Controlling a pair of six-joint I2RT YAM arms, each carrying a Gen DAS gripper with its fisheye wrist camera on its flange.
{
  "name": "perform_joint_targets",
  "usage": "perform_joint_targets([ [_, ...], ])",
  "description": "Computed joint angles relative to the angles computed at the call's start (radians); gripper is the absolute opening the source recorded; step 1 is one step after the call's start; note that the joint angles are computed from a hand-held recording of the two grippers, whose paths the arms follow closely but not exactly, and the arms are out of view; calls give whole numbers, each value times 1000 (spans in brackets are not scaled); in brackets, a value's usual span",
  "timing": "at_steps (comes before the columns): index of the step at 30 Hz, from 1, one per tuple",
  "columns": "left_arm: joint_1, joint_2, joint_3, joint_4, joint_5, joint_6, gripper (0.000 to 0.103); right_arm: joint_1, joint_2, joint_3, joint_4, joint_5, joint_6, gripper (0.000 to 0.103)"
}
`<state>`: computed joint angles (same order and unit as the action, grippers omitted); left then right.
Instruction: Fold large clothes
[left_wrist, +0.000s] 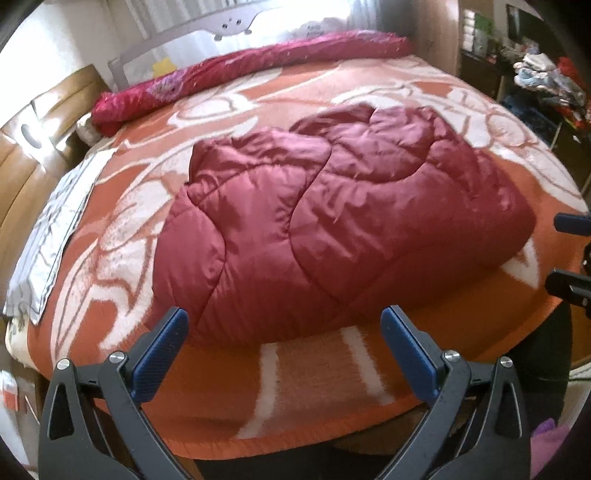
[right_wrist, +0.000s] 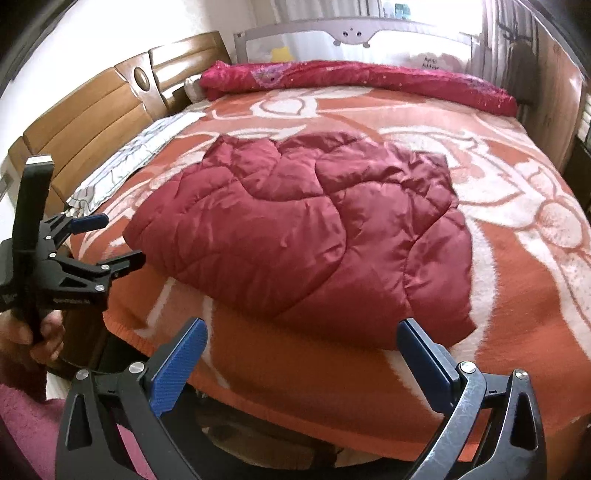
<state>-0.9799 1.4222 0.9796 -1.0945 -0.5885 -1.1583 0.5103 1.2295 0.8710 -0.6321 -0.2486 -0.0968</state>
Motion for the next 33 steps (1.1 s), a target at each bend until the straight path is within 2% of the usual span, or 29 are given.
perform_joint_targets([
  [7, 63, 21, -13, 62, -11, -64, 103, 40, 75, -25, 127, 68, 114, 103],
  [11, 36, 62, 20, 46, -68, -104, 103, 67, 108, -36, 222, 117, 175, 103],
  [16, 37, 75, 17, 85, -65, -104, 103, 75, 136, -44, 292, 143, 214, 103],
  [33, 64, 94, 8, 135, -17, -84, 103, 69, 192, -29, 309, 141, 222, 103],
])
